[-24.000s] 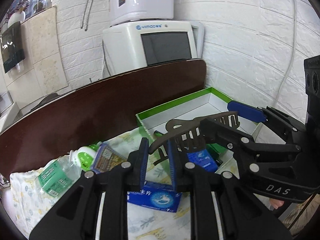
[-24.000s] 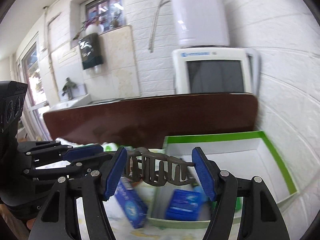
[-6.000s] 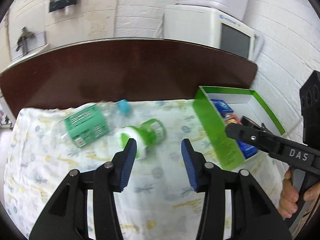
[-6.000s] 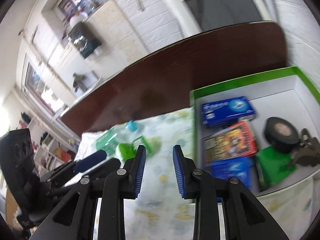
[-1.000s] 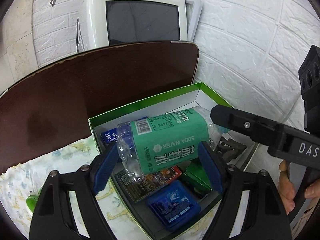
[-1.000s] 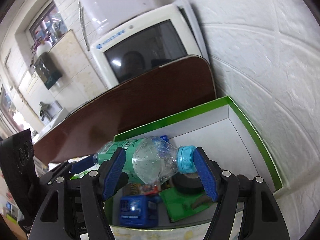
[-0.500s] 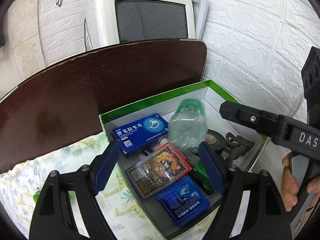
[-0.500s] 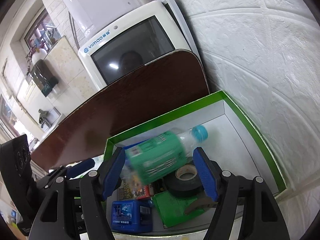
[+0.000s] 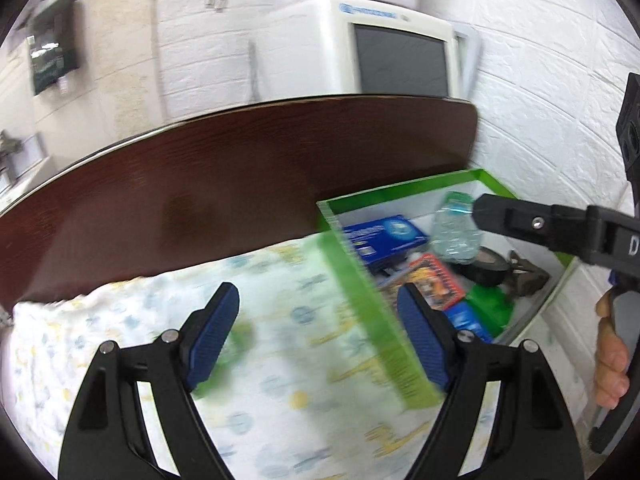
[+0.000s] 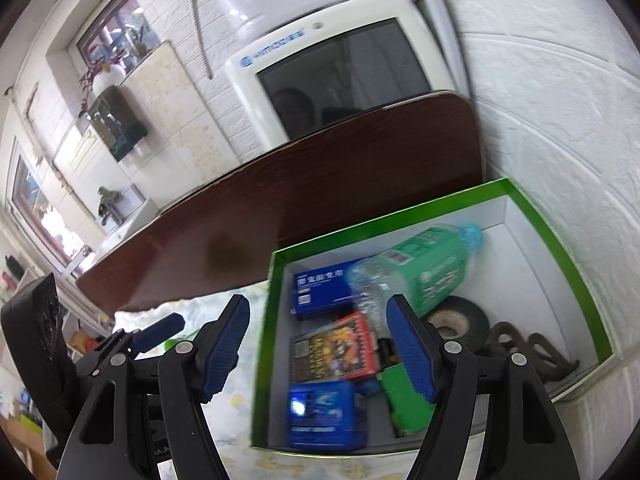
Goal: Organize rigid objects
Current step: 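Move the right tool to the green-and-white plug-in device and grasp it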
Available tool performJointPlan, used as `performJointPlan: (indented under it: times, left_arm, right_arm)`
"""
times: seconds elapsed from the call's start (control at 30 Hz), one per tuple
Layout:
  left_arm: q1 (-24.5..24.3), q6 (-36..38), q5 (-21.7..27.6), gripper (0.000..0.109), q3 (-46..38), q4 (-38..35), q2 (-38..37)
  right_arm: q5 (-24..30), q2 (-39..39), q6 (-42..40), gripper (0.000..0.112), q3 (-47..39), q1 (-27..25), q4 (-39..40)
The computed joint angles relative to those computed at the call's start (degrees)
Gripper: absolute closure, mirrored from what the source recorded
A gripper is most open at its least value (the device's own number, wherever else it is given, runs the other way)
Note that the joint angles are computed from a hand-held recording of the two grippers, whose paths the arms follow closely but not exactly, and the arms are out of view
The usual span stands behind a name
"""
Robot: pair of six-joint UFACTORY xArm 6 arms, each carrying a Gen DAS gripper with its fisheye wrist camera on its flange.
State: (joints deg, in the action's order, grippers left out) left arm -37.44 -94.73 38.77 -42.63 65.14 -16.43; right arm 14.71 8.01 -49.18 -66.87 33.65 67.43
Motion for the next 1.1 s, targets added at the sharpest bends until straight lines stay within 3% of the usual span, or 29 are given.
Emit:
performJointPlan:
  times: [0.13, 0.3, 0.47, 0.7, 0.9, 1.0, 1.1]
  left_arm:
    - [-1.3, -4.9, 6.6, 0.026, 8.3, -0.1, -8.9]
    - [2.3, -5.3, 4.4, 0.026, 17.9, -3.9, -17.8]
    - [7.1, -4.0, -3.4, 0.026, 23.2, -5.0, -20.9]
    - [13.0, -6.5, -14.3, 0.026, 23.1, -0.2, -14.8]
    - [18.2, -11.5, -22.0, 0.028, 21.7, 6.5, -10.1]
    - [21.3, -13.9, -26.3, 0.038, 21.1, 9.5, -8.2]
    - [23.6, -17.3, -29.7, 0.038, 20.3, 13.7, -6.3]
  right_arm:
    - [1.9, 0.5, 2.0, 0.040, -0.8, 2.5, -2.7]
    - [3.0, 3.9, 8.0, 0.040, -4.1, 7.0, -10.3]
    - [6.0, 9.0, 14.6, 0.039, -9.2, 10.4, -17.8]
    - [9.2, 15.9, 26.3, 0.039, -15.7, 12.1, -28.4]
    - [11.9, 20.3, 32.1, 0.039, -20.6, 11.8, -31.3]
    - [13.2, 22.4, 33.6, 0.039, -23.1, 11.6, -31.6]
    - [14.8, 24.5, 34.0, 0.039, -25.6, 11.4, -30.9]
